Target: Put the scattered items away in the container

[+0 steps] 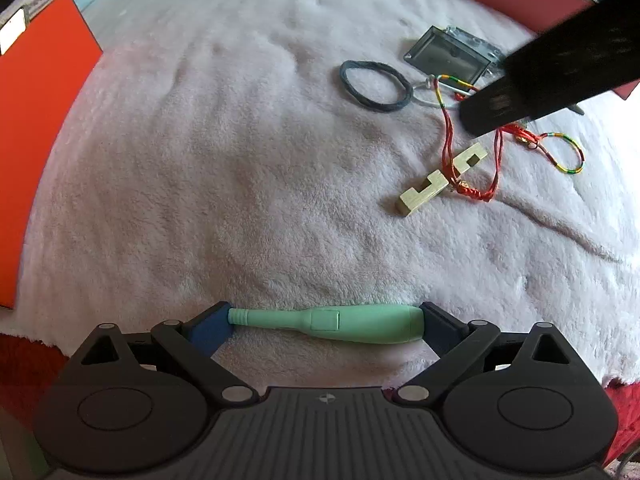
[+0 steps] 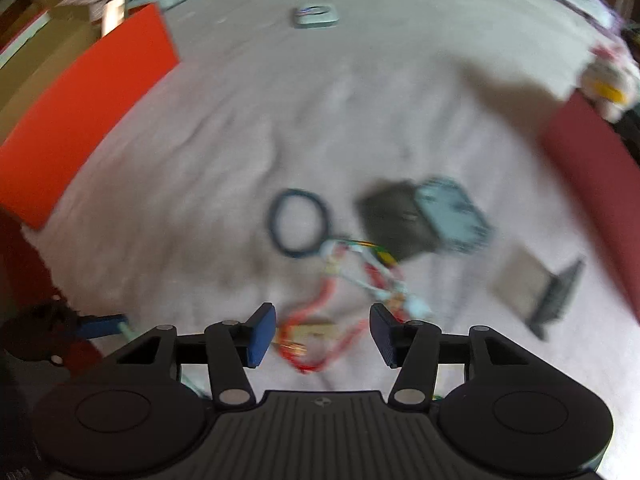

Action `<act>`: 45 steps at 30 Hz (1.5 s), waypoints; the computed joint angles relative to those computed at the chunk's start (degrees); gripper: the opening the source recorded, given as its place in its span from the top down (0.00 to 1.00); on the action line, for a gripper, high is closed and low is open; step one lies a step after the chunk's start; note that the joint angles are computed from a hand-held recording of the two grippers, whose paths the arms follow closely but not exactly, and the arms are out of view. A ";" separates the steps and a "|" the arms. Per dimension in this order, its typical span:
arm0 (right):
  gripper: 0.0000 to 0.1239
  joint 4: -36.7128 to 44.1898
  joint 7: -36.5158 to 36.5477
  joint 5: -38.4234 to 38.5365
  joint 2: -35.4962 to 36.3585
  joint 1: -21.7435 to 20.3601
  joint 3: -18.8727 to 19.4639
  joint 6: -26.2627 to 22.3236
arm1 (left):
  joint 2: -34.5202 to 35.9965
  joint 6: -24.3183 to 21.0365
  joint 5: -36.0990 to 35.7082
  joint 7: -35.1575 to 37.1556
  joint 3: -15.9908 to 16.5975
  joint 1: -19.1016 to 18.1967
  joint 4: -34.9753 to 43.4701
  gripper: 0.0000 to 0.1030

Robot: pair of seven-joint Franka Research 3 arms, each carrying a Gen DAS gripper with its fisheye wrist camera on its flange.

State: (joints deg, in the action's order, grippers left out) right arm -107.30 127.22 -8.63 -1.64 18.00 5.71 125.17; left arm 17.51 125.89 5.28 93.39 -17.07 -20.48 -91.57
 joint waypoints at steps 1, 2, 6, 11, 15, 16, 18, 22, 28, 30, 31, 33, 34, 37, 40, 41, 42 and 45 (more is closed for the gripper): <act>0.56 1.51 0.77 0.02 1.63 0.01 0.04 -0.64 | -0.01 0.11 0.01 0.00 0.00 0.00 -0.07 0.04; 0.56 2.92 1.61 0.05 3.19 0.11 -0.08 -1.20 | -0.07 0.25 0.05 0.01 0.00 0.01 -0.22 0.04; 0.61 6.67 4.20 0.96 8.49 0.10 -1.69 -2.27 | -0.43 1.01 0.17 -0.13 0.00 0.02 -1.00 0.04; 0.98 5.32 4.10 5.04 7.82 -0.37 -2.94 -1.21 | -1.60 1.66 0.59 -1.82 -0.13 -0.56 -2.64 0.04; 0.98 -1.67 2.75 9.17 0.31 -1.16 -2.39 3.82 | -2.67 2.06 0.90 -3.31 -0.34 -1.05 -4.04 0.04; 0.98 -2.97 3.01 9.21 -1.50 -1.34 -2.10 3.81 | -2.75 2.14 0.90 -3.39 -0.36 -1.07 -4.17 0.04; 0.98 -5.31 4.16 8.89 -5.03 -1.87 -1.45 2.90 | -2.95 2.28 0.82 -3.42 -0.43 -1.07 -4.45 0.04; 0.96 -7.88 11.00 3.27 -9.92 -4.00 0.75 -5.34 | -3.68 2.73 0.63 -3.42 -0.56 -1.10 -5.36 0.04; 0.53 -5.65 10.63 -3.71 -8.68 -3.68 2.36 -16.44 | -4.44 3.43 0.54 -3.38 -0.59 -1.14 -6.38 0.03; 0.42 -5.27 9.01 -5.82 -7.98 -2.81 2.91 -12.92 | -4.52 3.49 0.68 -3.46 -0.58 -1.21 -6.43 0.03; 0.38 -5.20 7.86 -6.16 -7.46 -2.33 2.97 -10.27 | -4.73 3.46 0.73 -3.65 -0.61 -1.29 -6.59 0.04; 0.36 -4.58 5.18 -4.22 -5.78 -1.64 2.41 -5.80 | -5.23 3.39 0.53 -3.76 -0.66 -1.29 -6.84 0.04; 0.35 -3.87 4.11 -2.67 -4.35 -1.40 2.05 -4.00 | -5.48 3.36 0.41 -3.79 -0.68 -1.28 -6.96 0.05; 0.34 -1.19 2.28 0.36 0.47 -0.71 1.23 -1.78 | -5.88 3.75 0.22 -3.83 -0.49 -1.00 -6.97 0.05; 0.34 1.76 -0.05 0.20 4.44 0.36 0.54 -2.49 | -7.10 3.76 -0.10 -3.95 -0.47 -0.84 -7.74 0.05; 0.34 2.42 -0.80 -0.23 5.31 0.77 0.32 -2.49 | -7.57 3.69 -0.22 -3.85 -0.47 -0.79 -8.08 0.05; 0.34 2.54 -1.37 -0.32 5.54 1.15 0.12 -2.45 | -7.88 3.55 -0.23 -3.71 -0.43 -0.73 -8.28 0.05; 0.34 3.05 -2.21 0.01 6.43 1.97 -0.35 -2.02 | -8.80 3.02 -0.19 -3.33 -0.26 -0.54 -8.96 0.05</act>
